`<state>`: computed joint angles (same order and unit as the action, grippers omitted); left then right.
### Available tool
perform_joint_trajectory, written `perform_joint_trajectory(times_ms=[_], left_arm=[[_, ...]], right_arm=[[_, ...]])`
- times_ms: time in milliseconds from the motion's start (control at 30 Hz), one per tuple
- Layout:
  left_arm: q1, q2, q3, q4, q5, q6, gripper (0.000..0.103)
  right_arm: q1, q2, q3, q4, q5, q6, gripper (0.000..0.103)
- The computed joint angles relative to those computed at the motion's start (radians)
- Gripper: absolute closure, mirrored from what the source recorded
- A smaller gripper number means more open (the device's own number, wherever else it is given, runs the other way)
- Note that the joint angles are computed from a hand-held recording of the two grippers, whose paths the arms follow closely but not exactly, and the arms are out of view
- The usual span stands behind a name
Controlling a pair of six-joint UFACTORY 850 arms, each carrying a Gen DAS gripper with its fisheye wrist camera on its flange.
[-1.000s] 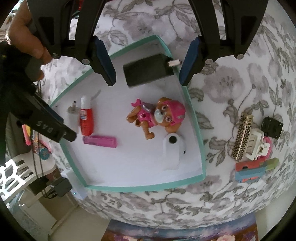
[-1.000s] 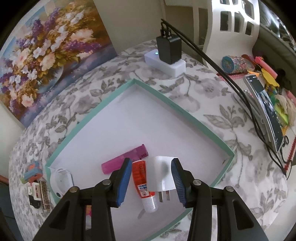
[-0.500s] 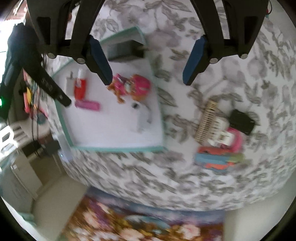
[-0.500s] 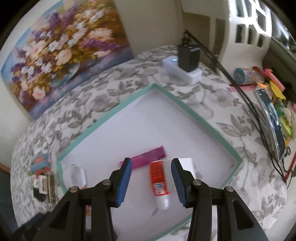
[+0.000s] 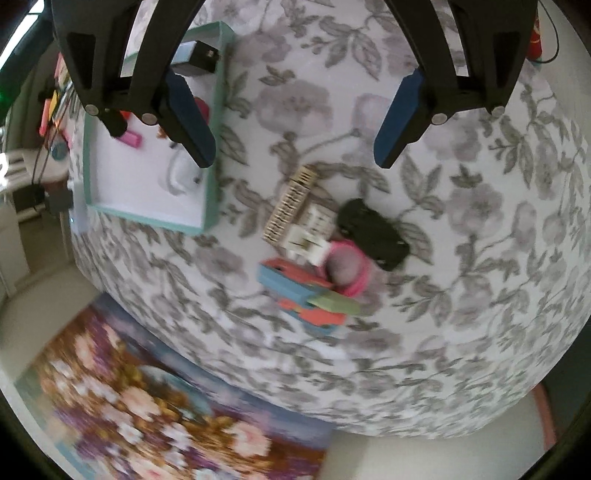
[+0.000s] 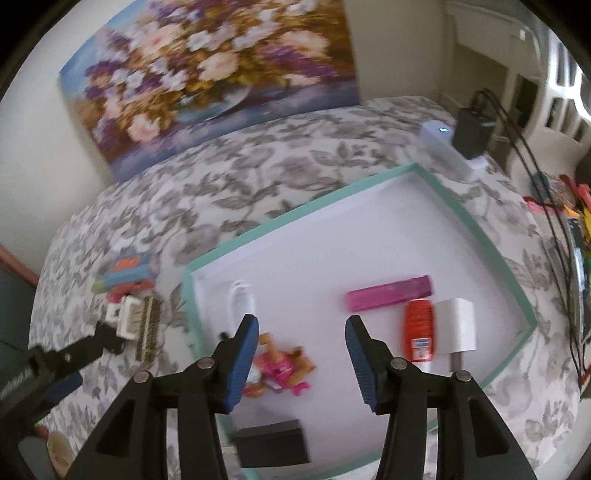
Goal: Organize rigid objects
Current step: 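Move both tools back over the item pile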
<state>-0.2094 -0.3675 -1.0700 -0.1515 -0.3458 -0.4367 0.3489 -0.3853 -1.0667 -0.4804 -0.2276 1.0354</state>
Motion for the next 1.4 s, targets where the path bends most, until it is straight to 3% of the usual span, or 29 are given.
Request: perform_joint_trajectory(times_ms=[333,500,567,733,800,867,900,1200,1400], left_arm=[[0.090,0.009,0.027,0.087,0.007,-0.163,0.015],[0.123,0.017,0.035,0.269,0.003,-0.361,0.015],[0.132,0.017,0.036,0.336,-0.003,-0.428,0.015],[0.149,0.015,0.034,0.468,-0.015,-0.548,0.012],[0.155,0.016,0.036,0.504,-0.015,-0.581,0.001],[0.162,0.015,0.038,0.555,-0.012,-0.630,0.000],[0.166,0.014,0.038,0.574,-0.012,-0.648,0.000],[0.196,0.005,0.039,0.673,0.027,-0.722,0.000],[0.209,-0.028,0.017,0.528,0.042,-0.553,0.000]], right_arm=[[0.050,-0.037,-0.045,0.054,-0.033,-0.093,0.036],[0.056,-0.042,-0.051,0.068,-0.036,-0.091,0.033],[0.063,-0.046,-0.056,0.054,-0.036,-0.080,0.022],[0.084,-0.061,-0.076,0.026,-0.040,-0.073,0.022],[0.092,-0.068,-0.085,0.022,-0.041,-0.076,0.017],[0.100,-0.074,-0.094,-0.015,-0.043,-0.044,0.001],[0.105,-0.075,-0.096,-0.045,-0.043,-0.016,0.000],[0.136,-0.115,-0.159,-0.074,-0.038,-0.014,0.000],[0.162,-0.170,-0.229,-0.034,-0.036,-0.093,0.000]])
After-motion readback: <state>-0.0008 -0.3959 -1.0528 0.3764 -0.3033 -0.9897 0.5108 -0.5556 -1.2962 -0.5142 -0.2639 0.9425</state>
